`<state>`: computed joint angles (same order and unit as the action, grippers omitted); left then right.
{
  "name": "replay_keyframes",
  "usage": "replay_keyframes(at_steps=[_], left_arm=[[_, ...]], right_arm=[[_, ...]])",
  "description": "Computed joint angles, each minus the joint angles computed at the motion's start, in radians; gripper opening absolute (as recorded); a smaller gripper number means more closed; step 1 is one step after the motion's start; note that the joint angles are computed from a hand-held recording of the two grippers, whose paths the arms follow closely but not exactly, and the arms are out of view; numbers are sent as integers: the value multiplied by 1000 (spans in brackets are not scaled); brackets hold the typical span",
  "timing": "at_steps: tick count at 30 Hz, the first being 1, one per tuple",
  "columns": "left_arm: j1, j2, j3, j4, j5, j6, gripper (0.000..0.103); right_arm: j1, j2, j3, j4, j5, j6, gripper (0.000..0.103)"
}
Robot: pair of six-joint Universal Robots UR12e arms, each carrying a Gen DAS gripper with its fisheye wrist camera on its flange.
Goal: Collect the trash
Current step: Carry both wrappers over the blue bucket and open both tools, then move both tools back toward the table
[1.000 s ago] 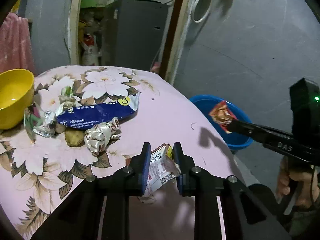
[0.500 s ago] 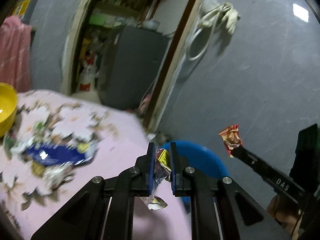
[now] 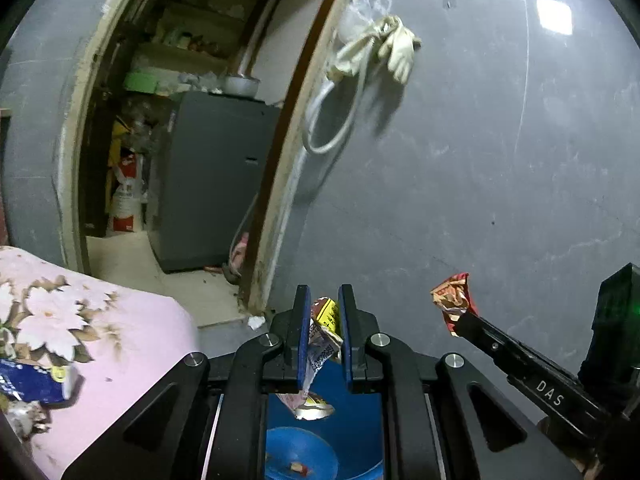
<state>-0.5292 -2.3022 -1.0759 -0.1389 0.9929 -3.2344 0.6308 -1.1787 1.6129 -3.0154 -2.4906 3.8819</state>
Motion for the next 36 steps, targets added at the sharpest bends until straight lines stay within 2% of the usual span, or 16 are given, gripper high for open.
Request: replay_keyframes(at_steps=[5,9,11,13,14,16,21,26,30,32,34,36], left_arm=[[-22,-32,67,-166,30,45,11],[-32,-61,127,-311,56,69,13],[-34,-65,130,-345,60,68,29],[-31,-71,135,-352,53,48,36],[-30,-71,131,-350,51,44,36],[-28,-61,112,-347,60,49,37],[-22,-34,65,-316,82,45,41],[-6,10,-9,-223,106,29,49],[11,52,-78,-133,147,20,58],[21,75,-113,-90,180,11,70],[31,96,-150,-48,211,0,84],[44,119,-189,6,247,-12,89]], right_arm=[[-22,-20,30,77,25,91,18],[-47,-31,48,148,83,177,20],[-57,-32,53,162,109,201,21],[-63,-32,56,172,125,216,25],[-65,-31,55,173,129,221,26],[-67,-29,55,182,134,233,37],[-63,-25,48,183,127,238,41],[-44,-23,43,161,98,213,48],[-21,-4,2,130,57,149,64],[-10,8,-21,121,41,122,71],[2,26,-51,96,28,77,83],[15,48,-83,64,18,29,92]])
